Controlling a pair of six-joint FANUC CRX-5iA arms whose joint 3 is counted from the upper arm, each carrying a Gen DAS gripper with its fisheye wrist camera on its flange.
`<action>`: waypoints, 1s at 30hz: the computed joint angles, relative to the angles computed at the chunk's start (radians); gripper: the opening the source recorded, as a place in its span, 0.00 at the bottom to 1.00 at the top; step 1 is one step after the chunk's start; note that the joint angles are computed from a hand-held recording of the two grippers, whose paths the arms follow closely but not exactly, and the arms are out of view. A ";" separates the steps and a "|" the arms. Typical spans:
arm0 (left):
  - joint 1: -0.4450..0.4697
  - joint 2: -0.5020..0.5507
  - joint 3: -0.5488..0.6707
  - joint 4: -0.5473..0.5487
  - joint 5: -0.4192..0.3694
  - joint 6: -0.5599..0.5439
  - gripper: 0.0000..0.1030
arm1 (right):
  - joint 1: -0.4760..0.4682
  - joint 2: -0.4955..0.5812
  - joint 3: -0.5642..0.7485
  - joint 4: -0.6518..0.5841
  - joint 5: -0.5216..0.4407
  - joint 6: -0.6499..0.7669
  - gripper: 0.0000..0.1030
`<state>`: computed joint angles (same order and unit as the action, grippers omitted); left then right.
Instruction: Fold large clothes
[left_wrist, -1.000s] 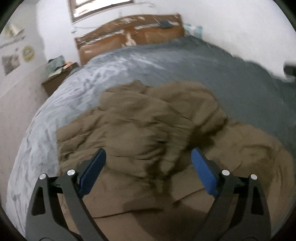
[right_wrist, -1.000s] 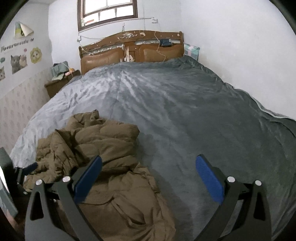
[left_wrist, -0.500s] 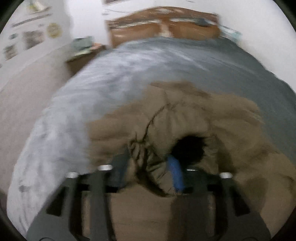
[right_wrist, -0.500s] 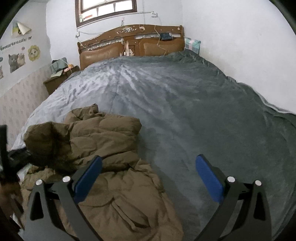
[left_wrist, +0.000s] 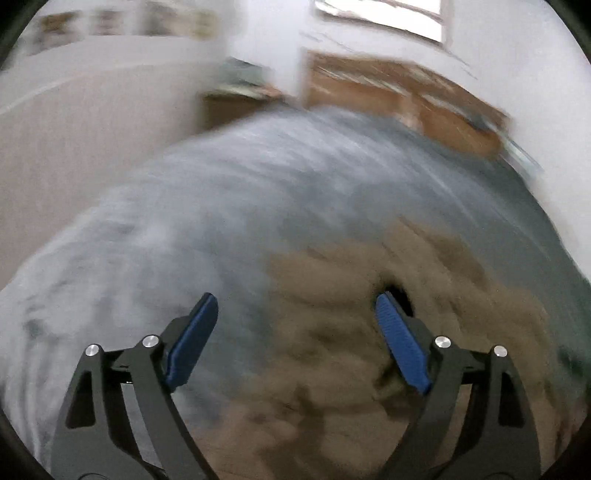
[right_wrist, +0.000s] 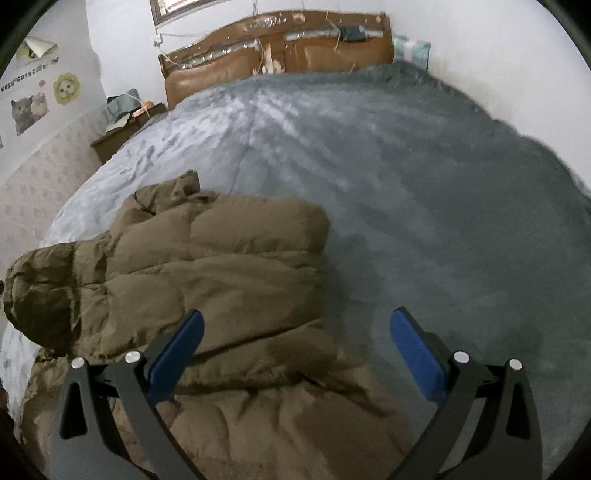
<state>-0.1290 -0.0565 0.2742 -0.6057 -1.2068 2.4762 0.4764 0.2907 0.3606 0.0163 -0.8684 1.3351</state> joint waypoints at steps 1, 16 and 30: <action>-0.006 0.001 0.016 -0.036 -0.034 0.033 0.85 | -0.003 0.010 0.010 -0.016 -0.003 0.004 0.98; 0.034 0.295 0.139 0.168 -0.070 -0.368 0.76 | 0.008 0.118 0.094 -0.076 -0.032 0.061 0.27; -0.008 0.320 0.134 0.004 -0.089 -0.221 0.92 | 0.027 0.171 0.102 0.069 -0.056 -0.042 0.97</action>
<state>-0.1370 0.2634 0.4085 -0.6019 -1.2953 2.2548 0.5029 0.4619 0.4623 0.0848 -0.9246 1.2926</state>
